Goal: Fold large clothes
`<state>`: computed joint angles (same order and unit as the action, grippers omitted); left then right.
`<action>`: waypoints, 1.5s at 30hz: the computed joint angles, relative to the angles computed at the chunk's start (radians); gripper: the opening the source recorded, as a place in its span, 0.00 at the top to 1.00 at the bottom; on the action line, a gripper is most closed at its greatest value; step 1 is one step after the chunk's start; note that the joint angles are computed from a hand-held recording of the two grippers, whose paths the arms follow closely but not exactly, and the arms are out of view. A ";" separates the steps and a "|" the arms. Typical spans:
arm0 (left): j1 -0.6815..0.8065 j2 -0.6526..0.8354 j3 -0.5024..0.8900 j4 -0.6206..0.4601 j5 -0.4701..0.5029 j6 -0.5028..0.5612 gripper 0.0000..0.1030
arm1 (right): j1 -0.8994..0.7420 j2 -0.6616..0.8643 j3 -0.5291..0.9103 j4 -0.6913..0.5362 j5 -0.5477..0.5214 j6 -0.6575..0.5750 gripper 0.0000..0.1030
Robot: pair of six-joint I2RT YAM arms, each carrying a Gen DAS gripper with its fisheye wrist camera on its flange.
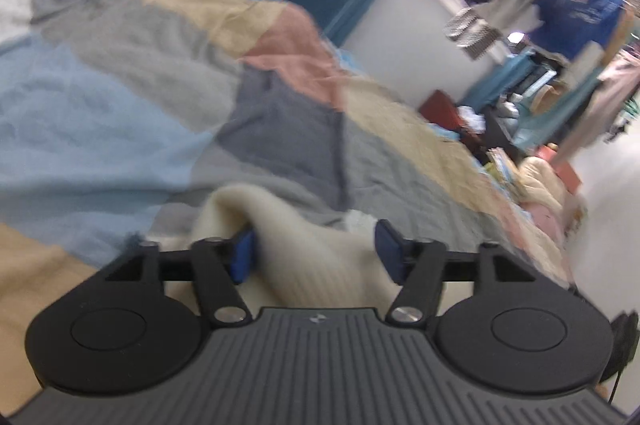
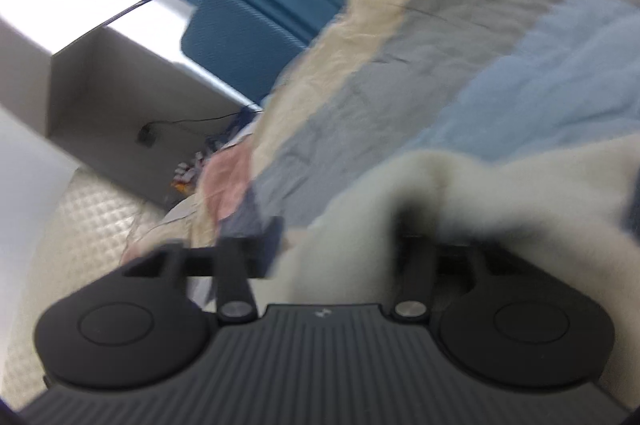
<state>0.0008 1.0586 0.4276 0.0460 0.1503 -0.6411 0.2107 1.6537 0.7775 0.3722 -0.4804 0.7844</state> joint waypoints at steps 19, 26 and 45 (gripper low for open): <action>-0.710 -0.156 0.054 -0.459 -0.594 -0.129 0.32 | 0.315 -0.470 -0.069 -0.615 0.398 -0.382 0.46; -0.411 -0.006 0.095 -0.317 -0.378 -0.007 0.32 | 0.279 -0.262 0.034 -0.552 0.465 -0.470 0.53; -0.052 0.419 0.182 0.090 -0.234 0.117 0.34 | 0.187 0.071 0.191 -0.253 0.437 -0.452 0.52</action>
